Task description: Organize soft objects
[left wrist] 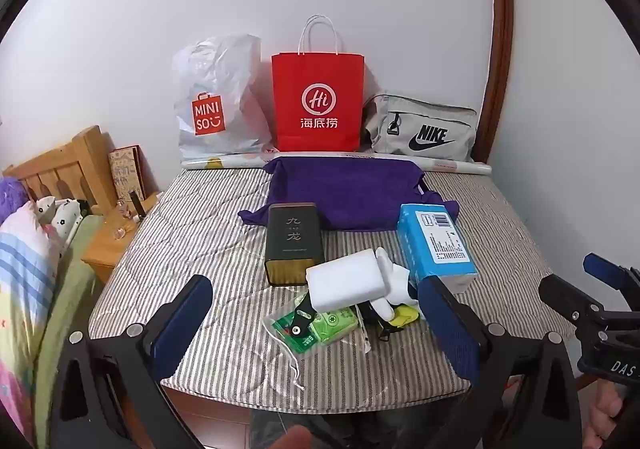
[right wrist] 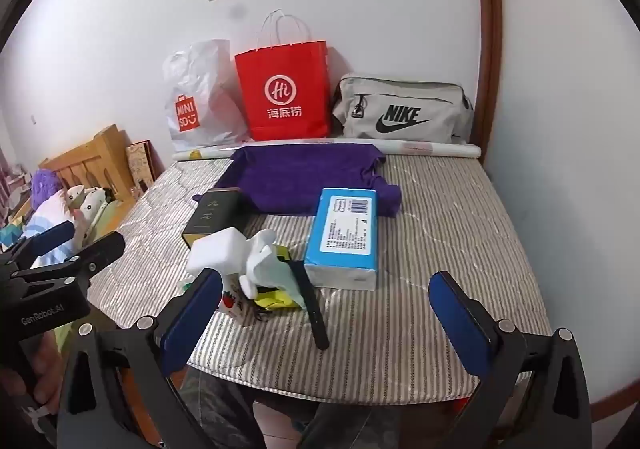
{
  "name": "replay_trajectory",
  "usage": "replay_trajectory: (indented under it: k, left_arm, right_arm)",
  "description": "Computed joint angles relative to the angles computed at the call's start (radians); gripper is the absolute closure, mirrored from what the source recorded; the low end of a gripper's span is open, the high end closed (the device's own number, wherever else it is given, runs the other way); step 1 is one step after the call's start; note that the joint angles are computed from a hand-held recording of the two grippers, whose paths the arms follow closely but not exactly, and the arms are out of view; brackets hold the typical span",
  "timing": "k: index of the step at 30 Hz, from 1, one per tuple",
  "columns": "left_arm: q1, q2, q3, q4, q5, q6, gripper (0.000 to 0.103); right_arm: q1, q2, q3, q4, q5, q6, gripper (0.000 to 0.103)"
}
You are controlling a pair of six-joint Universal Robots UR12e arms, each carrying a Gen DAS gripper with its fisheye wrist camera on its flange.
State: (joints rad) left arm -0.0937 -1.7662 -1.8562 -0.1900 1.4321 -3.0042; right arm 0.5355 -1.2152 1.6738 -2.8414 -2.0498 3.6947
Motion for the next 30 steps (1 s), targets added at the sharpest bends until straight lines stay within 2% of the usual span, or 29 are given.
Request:
replay_trajectory:
  k: [4,6,7,10,17,30]
  left_arm:
    - [-0.011,0.002,-0.005,0.009,0.025,0.008,0.000]
    - [-0.005,0.000,-0.005,0.004,0.001,-0.007,0.000]
    - [-0.002,-0.001,-0.004,0.000,-0.006,-0.011,0.000]
    - [-0.001,0.001,-0.007,0.011,-0.006,-0.015,0.000]
    - [0.017,0.008,-0.007,0.003,-0.036,-0.029,0.000]
    - [0.019,0.009,-0.006,0.000,-0.048,-0.015,0.000]
  right_arm:
    - [0.006,0.002,-0.005,0.010,-0.030,0.001,0.001]
    - [0.022,0.011,-0.012,0.009,-0.055,-0.010,0.001]
    - [0.009,0.005,-0.009,0.012,-0.017,-0.004,0.001]
    - [-0.006,-0.002,0.011,-0.018,0.015,-0.006,0.001]
    - [0.009,0.006,-0.002,-0.016,-0.005,-0.018,0.001]
    - [0.012,0.006,-0.006,-0.013,-0.008,-0.026,0.001]
